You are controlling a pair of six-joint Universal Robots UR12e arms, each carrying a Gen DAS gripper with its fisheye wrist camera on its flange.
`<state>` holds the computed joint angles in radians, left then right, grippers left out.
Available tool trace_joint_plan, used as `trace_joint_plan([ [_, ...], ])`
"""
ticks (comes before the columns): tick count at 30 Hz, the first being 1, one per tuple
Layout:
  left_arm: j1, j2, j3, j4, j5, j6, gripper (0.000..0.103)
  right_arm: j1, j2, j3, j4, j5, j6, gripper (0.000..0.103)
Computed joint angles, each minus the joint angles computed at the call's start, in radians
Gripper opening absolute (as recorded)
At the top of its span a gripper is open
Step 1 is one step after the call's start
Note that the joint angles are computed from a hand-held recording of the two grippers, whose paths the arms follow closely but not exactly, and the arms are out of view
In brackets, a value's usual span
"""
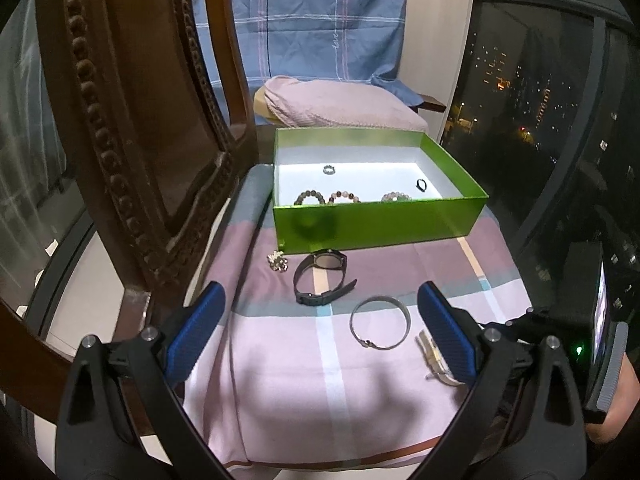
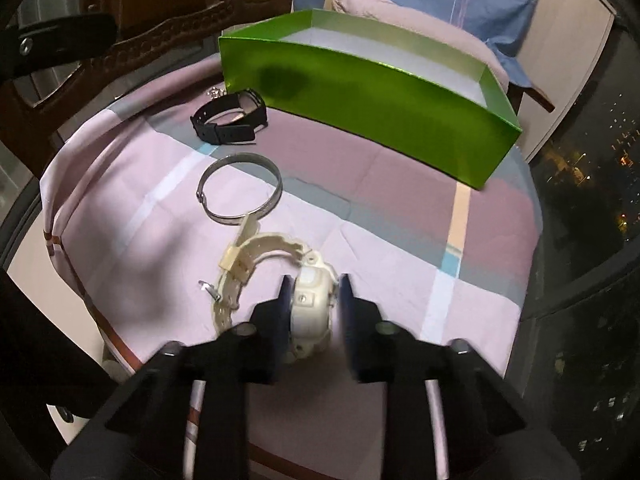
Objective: Organize jewelry
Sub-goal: 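Close the right tool on the cream-white watch strap, then close the left tool on the silver bangle and lift it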
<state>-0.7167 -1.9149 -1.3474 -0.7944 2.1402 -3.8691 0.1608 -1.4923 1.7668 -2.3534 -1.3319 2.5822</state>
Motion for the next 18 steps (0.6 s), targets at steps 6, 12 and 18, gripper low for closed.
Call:
trace_joint_plan([
  [6, -0.003, -0.020, 0.020, -0.035, -0.004, 0.049, 0.096, -0.034, -0.027, 0.002, -0.058, 0.105, 0.047, 0.018],
  [12, 0.004, -0.039, 0.037, -0.065, -0.031, 0.072, 0.096, -0.073, -0.037, -0.004, -0.103, 0.163, 0.100, 0.018],
  [18, 0.008, -0.074, 0.068, -0.100, -0.083, 0.115, 0.096, -0.093, -0.028, -0.015, -0.107, 0.175, 0.131, 0.018],
])
